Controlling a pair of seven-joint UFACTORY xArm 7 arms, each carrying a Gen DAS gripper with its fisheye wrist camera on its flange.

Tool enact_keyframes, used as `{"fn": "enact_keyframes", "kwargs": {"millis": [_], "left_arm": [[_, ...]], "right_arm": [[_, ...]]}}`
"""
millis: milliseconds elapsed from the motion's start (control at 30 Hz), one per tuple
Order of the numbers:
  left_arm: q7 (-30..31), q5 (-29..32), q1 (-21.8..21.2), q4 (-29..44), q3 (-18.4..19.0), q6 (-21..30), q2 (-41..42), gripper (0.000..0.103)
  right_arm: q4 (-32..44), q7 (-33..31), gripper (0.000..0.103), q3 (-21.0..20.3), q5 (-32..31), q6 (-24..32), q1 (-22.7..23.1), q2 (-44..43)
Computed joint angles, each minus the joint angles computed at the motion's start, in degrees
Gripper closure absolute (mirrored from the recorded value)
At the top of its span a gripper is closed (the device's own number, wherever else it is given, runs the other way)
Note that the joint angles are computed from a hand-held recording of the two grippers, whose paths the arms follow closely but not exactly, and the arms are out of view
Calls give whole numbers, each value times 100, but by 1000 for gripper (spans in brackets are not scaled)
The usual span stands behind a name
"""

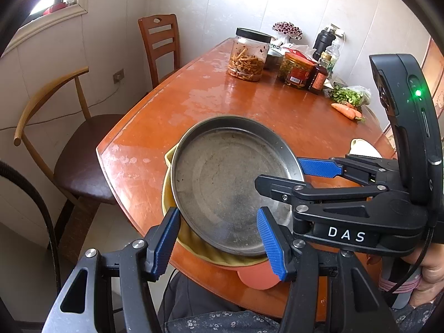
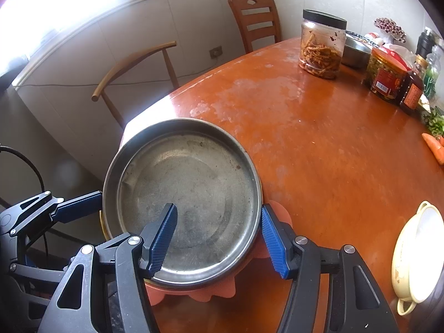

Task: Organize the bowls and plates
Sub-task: 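Carry the metal pan over the yellow shell plate and lower it on top, then open the left tool and release the metal pan on the stack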

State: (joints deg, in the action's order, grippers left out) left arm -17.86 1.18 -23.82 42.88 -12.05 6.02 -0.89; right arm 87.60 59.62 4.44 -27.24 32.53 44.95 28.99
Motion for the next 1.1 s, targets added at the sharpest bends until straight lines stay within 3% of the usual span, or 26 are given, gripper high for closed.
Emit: {"fn": "enact_keyframes", "kwargs": {"millis": [467,1100], "left_arm": [[365,-463,-95,-129,3,2,-146,46],[-587,535,114,-238,-171,-9,-409,46]], "right_arm": [[-189,329,40,-5,-209,13,80,-196],[-676,1104,39,52,-846,-24,74,-698]]}}
